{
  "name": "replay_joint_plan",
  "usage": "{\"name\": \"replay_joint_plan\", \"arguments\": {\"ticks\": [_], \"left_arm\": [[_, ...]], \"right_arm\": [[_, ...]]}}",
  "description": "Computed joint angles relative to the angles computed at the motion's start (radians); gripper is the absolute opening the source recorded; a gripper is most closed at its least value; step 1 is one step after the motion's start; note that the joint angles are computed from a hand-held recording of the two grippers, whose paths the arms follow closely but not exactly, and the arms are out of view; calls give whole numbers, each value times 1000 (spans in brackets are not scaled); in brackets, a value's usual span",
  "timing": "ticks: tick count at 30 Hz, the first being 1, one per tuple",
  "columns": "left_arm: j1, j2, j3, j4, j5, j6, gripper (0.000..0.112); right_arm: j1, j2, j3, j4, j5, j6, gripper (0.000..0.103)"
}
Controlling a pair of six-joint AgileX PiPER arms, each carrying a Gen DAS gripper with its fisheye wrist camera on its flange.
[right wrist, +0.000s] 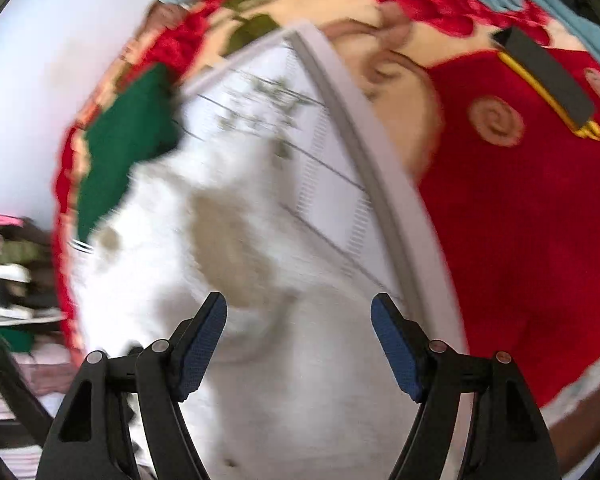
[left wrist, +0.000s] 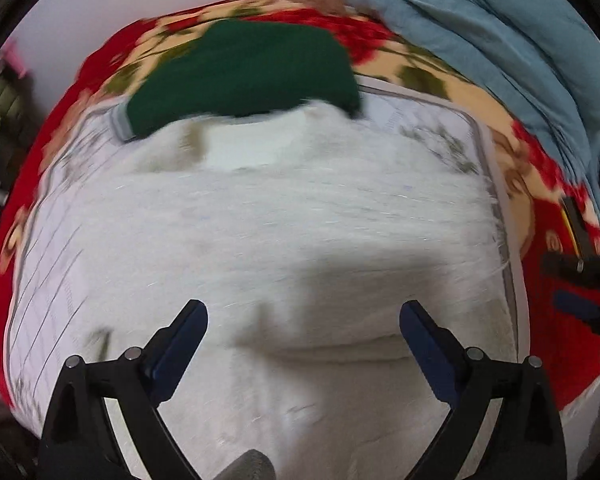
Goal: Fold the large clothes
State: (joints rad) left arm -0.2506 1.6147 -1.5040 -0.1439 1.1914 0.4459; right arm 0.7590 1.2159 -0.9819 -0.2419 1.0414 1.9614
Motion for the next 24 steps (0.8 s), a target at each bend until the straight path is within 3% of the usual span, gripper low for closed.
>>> {"name": "replay_joint_plan", "arguments": {"ticks": [2,5,6,8,11,12,14,16,18,19,21,22,24], "left_arm": [[39,8,-32,52,-11,-42,98],[95,65,-106,119,-21,-86,98],[106,92,-129,153,-38,-109,98],[127,171,-201,217,-52,-158,98],[158,287,-334,235,-57,-195,98],[160,309,-361,241,-60,-200,98],[136,382,-419,302,-88,-247,98],[125,459,-480,358,-90,-283,98],[112,585,-593,444,-52,-325,98],[114,636,-646,456,-27,-322,98],[129,711,-708,465,-9,-311,101],[139,734,-747,452,6,-295,101],[151,732,-730,440,-25,-279,103]], "right_arm": [[-69,27,-4,12,-108,-84,77],[-203,132,-10,187,-271,-369,77],[-238,194,-15,252,-332,-469,63],[-267,256,-36,314,-360,-561,8],[-292,279,-84,286,-409,-593,8],[-288,279,-114,252,-391,-591,8],[-287,334,-215,188,-241,-617,8],[-330,404,-240,273,-155,-703,8],[-385,400,-176,412,-200,-783,10],[-391,372,-151,426,-224,-774,14],[-375,302,-138,361,-199,-675,44],[-350,279,-143,308,-159,-610,53],[-293,268,-210,198,20,-502,54]]}}
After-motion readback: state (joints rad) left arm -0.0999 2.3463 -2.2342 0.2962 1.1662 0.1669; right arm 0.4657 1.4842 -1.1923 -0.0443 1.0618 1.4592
